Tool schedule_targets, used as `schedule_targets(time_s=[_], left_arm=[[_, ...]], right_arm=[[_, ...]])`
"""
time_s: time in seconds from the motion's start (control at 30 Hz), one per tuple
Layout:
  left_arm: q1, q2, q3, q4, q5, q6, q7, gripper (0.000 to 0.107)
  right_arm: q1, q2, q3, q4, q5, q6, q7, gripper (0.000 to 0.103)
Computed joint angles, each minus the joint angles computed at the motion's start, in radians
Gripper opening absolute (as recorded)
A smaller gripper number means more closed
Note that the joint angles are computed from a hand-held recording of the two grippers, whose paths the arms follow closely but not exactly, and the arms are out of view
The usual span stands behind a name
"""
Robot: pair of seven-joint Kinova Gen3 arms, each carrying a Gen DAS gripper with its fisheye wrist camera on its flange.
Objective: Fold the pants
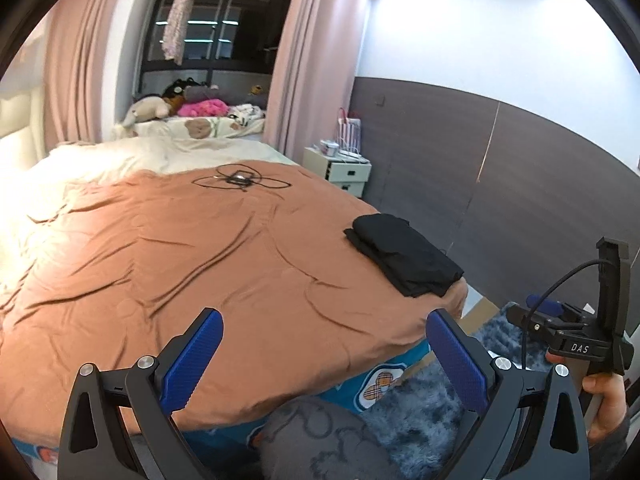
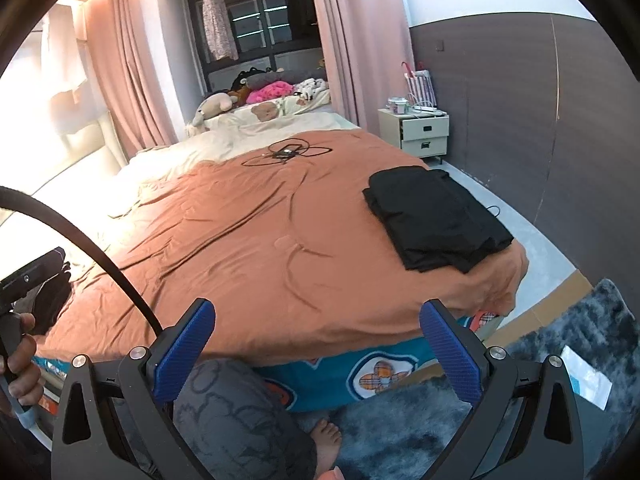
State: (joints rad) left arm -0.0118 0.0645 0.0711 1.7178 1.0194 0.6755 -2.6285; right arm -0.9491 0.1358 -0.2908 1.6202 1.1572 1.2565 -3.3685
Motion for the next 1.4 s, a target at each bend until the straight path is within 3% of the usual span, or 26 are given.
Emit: schedule_targets(time_s=[0.37, 0.47, 0.9, 1.03, 1.4], left_arm=[[-0.025, -0.126, -0.098, 0.136, 0.076, 0.045, -0.123, 0.102], [-0.016, -0.154, -0.111, 0.181, 0.095, 0.019, -0.166, 0.102], [-0.015, -0.198, -0.161, 0.322, 0.16, -0.021, -0.29, 0.103], [-0.028, -0.193, -0.178, 0.344, 0.202, -0.012, -0.333, 0.102], [-0.058, -0.191, -0.169, 0.363, 0.245, -0.028, -0.369, 0.102]], right_arm=[[-0.113, 0.05, -0.01, -0.037, 0.028, 0.141, -0.066, 0.103], [-0.155, 0.077, -0.007, -0.049, 0.041, 0.202, -0.107, 0.103], [-0.268, 0.14, 0.009, -0.022, 0.071, 0.243, -0.239, 0.103], [-0.275, 0.182, 0.028, -0.061, 0.065, 0.267, -0.192, 0.103], [-0.289, 0.203, 0.063, -0.099, 0.051, 0.225, -0.142, 0.103]])
